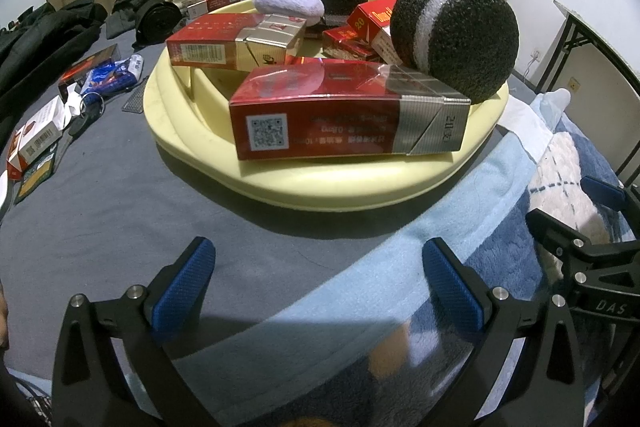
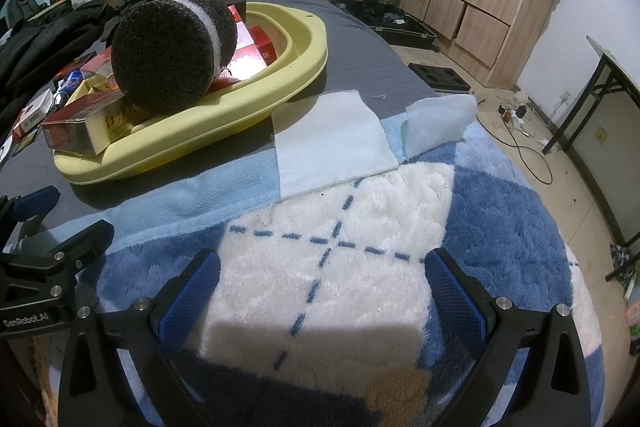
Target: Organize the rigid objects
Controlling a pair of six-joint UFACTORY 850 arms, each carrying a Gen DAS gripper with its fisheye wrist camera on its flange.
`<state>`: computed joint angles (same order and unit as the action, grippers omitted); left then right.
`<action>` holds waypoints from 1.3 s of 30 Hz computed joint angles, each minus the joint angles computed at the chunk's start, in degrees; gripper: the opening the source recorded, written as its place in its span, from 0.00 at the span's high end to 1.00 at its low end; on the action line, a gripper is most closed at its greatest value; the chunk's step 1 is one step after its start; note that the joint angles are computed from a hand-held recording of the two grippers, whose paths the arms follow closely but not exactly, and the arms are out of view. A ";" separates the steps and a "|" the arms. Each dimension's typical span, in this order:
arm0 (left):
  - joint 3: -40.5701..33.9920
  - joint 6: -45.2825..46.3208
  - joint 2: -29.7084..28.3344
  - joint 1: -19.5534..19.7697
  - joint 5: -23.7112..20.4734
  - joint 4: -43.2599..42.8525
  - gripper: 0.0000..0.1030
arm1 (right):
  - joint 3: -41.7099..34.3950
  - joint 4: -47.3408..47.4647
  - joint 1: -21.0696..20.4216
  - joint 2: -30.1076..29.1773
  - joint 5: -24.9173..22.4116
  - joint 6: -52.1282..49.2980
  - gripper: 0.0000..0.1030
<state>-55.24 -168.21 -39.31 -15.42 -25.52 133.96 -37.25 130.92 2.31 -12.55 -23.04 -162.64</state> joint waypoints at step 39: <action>-0.28 -0.10 -0.18 -0.06 0.05 0.02 0.00 | -0.25 -1.25 -0.37 -0.21 -0.18 0.90 0.00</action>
<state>-55.52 -168.31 -39.50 -15.48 -25.48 133.98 -37.50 129.66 1.94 -12.76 -23.21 -161.74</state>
